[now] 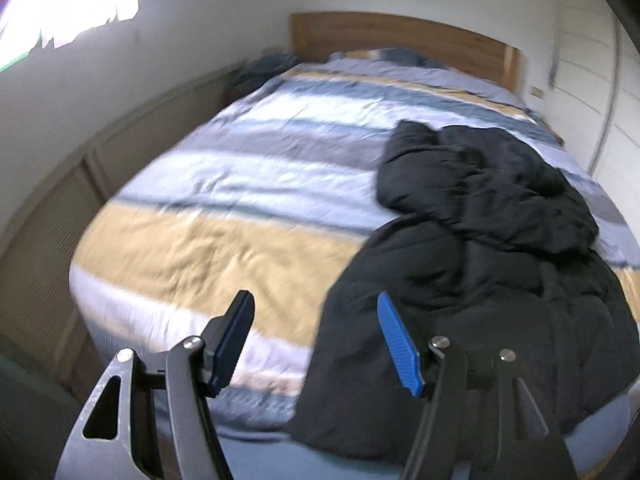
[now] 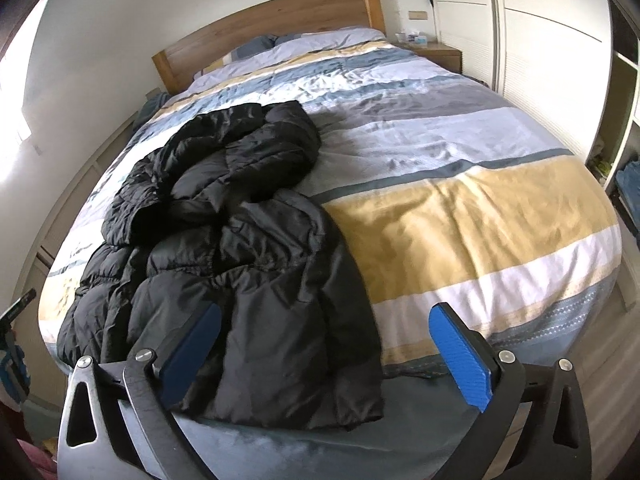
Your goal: Fold large clothes
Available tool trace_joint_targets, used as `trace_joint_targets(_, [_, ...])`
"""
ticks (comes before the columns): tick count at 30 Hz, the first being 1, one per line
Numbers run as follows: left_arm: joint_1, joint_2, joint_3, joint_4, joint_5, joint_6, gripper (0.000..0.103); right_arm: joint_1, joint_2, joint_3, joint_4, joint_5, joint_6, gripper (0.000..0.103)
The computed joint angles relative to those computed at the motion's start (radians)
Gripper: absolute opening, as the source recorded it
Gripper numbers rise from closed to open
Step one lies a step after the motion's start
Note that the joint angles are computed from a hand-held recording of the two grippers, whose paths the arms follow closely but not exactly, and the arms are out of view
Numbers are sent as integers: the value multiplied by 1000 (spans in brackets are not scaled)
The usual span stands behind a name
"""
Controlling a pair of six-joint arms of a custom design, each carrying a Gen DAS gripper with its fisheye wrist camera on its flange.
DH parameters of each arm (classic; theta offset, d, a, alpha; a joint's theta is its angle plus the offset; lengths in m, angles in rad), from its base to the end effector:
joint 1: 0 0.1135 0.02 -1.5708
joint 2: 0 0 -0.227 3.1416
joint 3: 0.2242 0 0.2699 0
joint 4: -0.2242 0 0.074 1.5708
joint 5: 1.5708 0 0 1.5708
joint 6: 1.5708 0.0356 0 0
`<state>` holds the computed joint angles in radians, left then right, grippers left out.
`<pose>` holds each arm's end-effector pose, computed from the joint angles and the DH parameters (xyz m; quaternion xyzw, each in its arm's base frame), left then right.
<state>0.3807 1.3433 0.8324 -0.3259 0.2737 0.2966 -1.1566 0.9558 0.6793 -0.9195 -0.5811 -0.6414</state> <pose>0.2823 0.1026 0.1779 0.0100 0.9259 -0.0020 0.3776 0.0970 -0.1721 0.1882 0.1882 0.9238 0.0355 0.3314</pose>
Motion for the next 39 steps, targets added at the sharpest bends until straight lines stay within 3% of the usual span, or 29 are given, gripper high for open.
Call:
trace_joint_targets(3, [111,119,67,-54,133,21,62,-15,48,0,25,8,-3,102])
trace_joint_targets(8, [154,279,132,-112,217,59,62,2,188,-2,78,35,-1,102])
trace_joint_targets(18, [162,653,388,-279,381,-9,62,-30,538,70,154,-23,6,103])
trace_joint_targets(24, [162,818,557,-444,472,42,62,3,736,173,112,-51,-12,102])
trace_joint_targets(29, [164,896,608,-511,529,73,62,86,875,270,29,-57,-35,102])
trace_joint_targets(39, [214,990,692,-724,641,240,63,113,953,292,-71,-59,-113,102])
